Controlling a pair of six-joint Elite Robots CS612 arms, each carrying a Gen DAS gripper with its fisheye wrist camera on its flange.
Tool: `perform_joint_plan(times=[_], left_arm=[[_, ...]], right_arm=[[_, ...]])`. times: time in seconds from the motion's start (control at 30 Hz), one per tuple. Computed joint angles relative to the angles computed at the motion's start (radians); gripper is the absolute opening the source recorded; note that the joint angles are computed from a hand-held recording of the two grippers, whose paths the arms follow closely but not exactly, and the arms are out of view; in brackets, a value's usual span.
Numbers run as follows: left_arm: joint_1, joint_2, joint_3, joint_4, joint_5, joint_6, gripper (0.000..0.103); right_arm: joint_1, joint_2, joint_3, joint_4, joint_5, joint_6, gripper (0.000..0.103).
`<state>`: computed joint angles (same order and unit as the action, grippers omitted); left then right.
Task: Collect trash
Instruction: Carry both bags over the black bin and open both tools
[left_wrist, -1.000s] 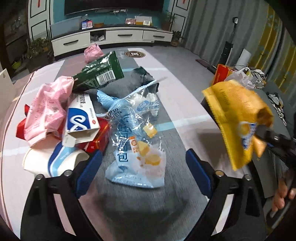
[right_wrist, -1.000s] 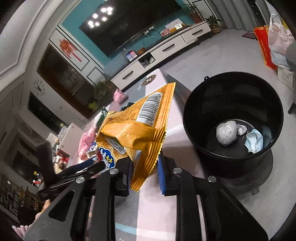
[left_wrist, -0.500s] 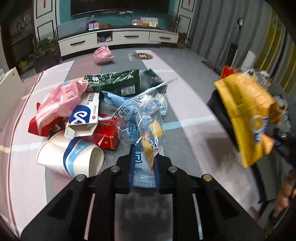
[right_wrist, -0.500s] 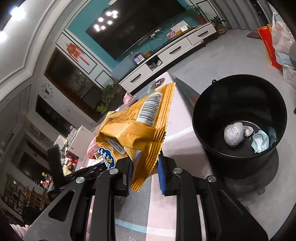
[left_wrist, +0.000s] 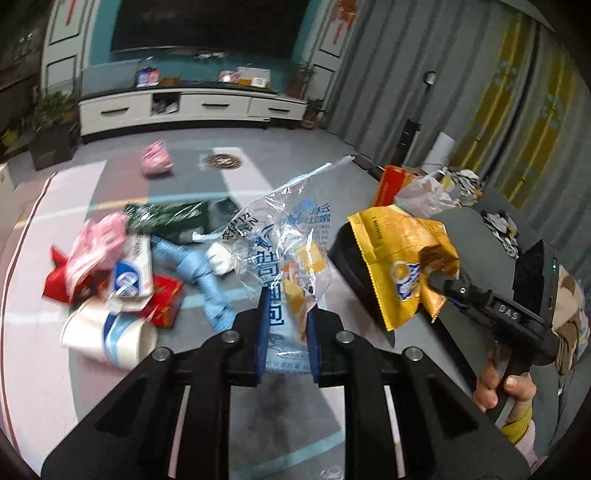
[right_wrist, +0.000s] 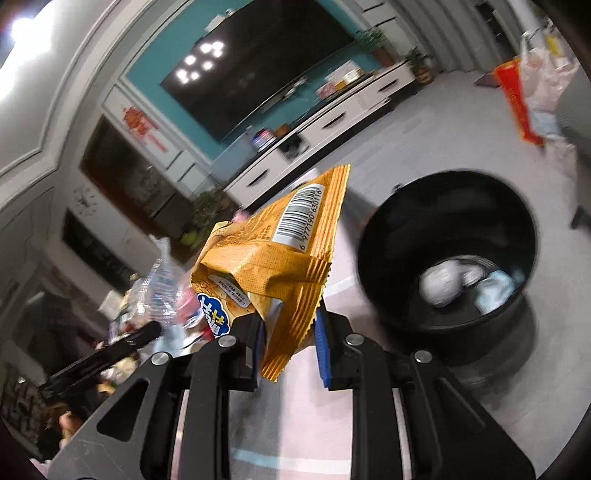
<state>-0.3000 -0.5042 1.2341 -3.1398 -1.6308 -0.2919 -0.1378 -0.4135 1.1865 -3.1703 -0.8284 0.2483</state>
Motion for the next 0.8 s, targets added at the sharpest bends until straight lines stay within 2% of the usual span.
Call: perform_joint_plan(times=[0.13,0.23,0.4,0.57,0.7,0.8], left_arm=[[-0.019,0.032,-0.079,0.043,-0.022,0.073,0.019],[-0.026,0.071,-0.165,0.094,-0.077,0.100,0.019],[-0.033,0.155,-0.341,0.220,-0.147,0.116,0.020],[-0.041,0.250,-0.531,0.359,-0.201,0.106,0.023],[-0.051,0.310,-0.649,0.442,-0.195,0.114,0.024],[-0.058,0.354,-0.732,0.502,-0.179,0.117,0.036]], right_arm=[[0.002,-0.015,0.025,-0.050,-0.169,0.013,0.024],[0.003,-0.014,0.023,-0.053,-0.267,0.013,0.024],[0.001,-0.002,0.005,-0.041,-0.350,0.021,0.024],[0.004,0.016,-0.031,-0.008,-0.424,-0.011,0.024],[0.003,0.036,-0.070,0.023,-0.457,-0.022,0.025],[0.004,0.053,-0.104,0.072,-0.478,-0.031,0.028]])
